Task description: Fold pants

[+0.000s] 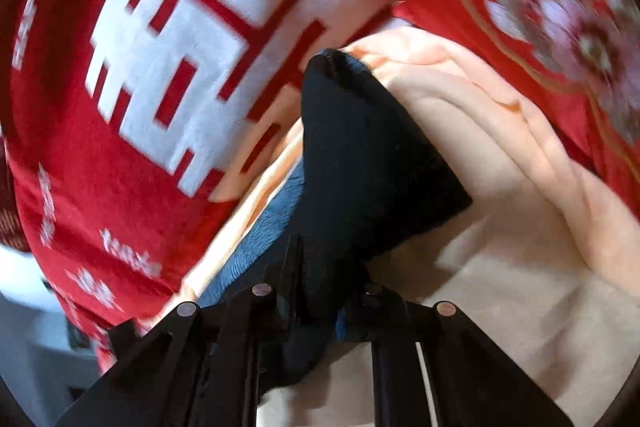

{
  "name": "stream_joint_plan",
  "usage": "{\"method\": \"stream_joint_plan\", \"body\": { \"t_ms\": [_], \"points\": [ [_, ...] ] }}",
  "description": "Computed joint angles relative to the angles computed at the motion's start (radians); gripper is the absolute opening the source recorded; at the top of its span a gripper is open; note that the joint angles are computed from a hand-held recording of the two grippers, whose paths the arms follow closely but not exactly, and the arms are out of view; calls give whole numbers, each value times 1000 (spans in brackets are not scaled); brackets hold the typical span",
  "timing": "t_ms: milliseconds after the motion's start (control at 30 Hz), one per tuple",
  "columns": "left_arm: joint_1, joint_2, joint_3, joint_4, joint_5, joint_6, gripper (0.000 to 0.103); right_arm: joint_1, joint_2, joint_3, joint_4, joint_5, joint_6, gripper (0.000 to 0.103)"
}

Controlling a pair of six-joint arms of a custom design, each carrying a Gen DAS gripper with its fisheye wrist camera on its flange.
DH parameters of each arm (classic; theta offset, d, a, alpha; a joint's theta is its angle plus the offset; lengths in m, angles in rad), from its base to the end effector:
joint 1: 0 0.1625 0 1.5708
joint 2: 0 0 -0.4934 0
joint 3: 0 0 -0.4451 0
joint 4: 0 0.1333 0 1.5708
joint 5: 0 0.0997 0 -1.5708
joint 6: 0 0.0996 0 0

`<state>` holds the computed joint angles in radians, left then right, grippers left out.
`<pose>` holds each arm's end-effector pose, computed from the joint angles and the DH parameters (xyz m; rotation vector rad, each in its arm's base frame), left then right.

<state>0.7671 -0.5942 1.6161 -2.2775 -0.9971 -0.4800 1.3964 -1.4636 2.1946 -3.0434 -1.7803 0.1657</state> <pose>-0.3811 -0.6276 -0.0514 0.5179 2.4456 -0.1231 0.0200 -0.5351 0.3514 -0.5744 -2.6831 1.0646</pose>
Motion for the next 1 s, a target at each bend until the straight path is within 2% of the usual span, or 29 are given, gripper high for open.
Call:
{"method": "stream_joint_plan", "body": {
  "t_ms": [267, 367, 433, 567, 700, 800, 867, 933, 1000],
  "points": [
    [4, -12, 21, -37, -23, 80, 81, 162, 69, -57, 17, -169, -165, 13],
    [14, -33, 9, 9, -59, 59, 81, 225, 100, -79, 29, -228, -222, 13],
    [25, -86, 45, -12, -72, 36, 81, 264, 125, -92, 38, -263, -261, 13],
    [43, -191, 114, -8, 8, 17, 81, 343, 203, -105, 36, -331, -312, 13],
    [92, -305, 163, 65, 113, -38, 81, 410, 322, -138, 51, -413, -306, 14],
    [140, -369, 179, 150, 185, -89, 81, 448, 449, -160, 61, -500, -306, 14],
    [171, -399, 184, 196, 204, -118, 81, 462, 514, -173, 77, -544, -286, 16],
    [204, -431, 195, 234, 219, -140, 81, 487, 601, -185, 47, -660, -298, 20],
    [222, -448, 201, 246, 215, -139, 81, 525, 684, -198, -56, -799, -389, 24]
  ]
}}
